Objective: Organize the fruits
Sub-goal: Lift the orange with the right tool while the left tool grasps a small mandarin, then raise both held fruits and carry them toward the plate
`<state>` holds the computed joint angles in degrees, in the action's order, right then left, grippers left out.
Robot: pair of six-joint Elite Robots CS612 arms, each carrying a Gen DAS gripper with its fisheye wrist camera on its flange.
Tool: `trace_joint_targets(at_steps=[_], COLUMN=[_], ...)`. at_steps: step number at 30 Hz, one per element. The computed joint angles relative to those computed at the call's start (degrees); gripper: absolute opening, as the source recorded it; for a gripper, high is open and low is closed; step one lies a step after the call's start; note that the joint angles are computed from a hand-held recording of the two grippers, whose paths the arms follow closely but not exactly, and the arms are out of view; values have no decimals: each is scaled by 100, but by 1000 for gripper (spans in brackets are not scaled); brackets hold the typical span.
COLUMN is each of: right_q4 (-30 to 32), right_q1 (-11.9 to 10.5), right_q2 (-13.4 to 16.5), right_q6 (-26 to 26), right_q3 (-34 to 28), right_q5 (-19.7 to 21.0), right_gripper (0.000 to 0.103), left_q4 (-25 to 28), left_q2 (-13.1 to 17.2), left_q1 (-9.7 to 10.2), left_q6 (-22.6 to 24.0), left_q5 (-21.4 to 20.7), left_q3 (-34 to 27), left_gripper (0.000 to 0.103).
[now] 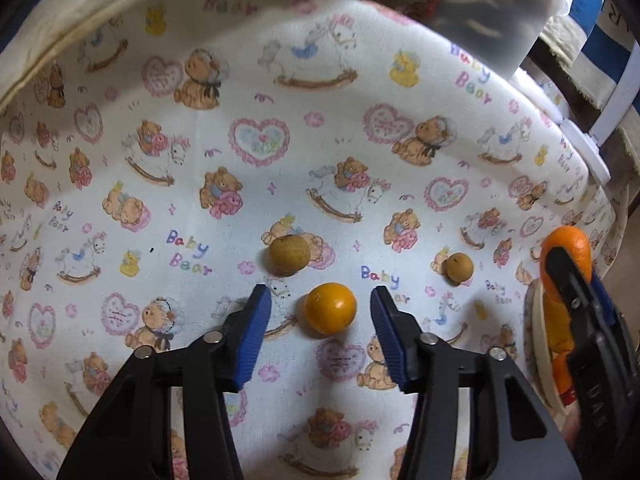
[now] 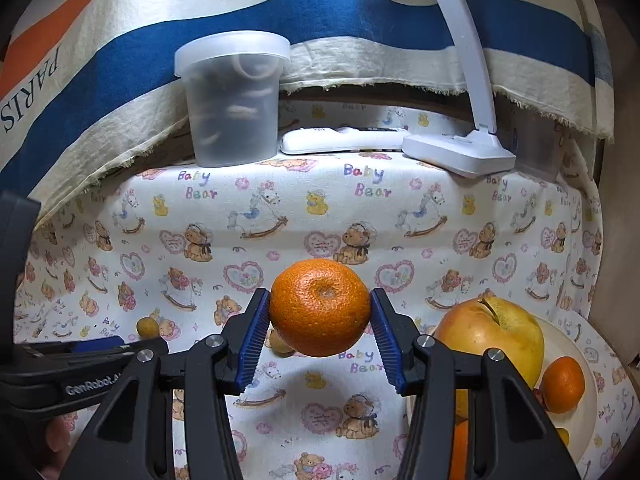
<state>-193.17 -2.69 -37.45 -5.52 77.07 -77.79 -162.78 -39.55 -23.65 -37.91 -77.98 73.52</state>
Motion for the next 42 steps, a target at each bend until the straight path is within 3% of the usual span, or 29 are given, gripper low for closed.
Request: trace_joint_targets(at_steps=[4, 8, 10, 15, 24, 29, 37, 42], right_q4=[218, 350, 392, 380, 510, 380, 140, -13], right_q1=[-7, -13, -16, -10, 1, 2, -16, -26], right_q2=[-1, 22, 23, 20, 16, 14, -4, -9], right_q6=[49, 49, 52, 37, -114, -119, -92, -46], right_q3=[-49, -110, -116, -106, -133, -102, -24, 17], right_q5=[2, -34, -26, -60, -24, -16, 82, 140], right_gripper=[52, 52, 52, 52, 52, 52, 52, 52], left_q4=[-4, -301, -356, -363, -147, -547, -1459, -1853], left_q2=[46, 16, -4, -45, 160, 135, 61, 17], left_q1=[-21, -5, -12, -47, -185, -243, -400, -405], left_q6=[179, 302, 432, 574, 882, 961, 1218, 1457], left_q5=[122, -43, -65, 40, 235, 388, 1068, 1252], left_q3=[-27, 46, 86, 143, -137, -27, 244, 360], left_gripper=[41, 34, 25, 25, 27, 27, 27, 27])
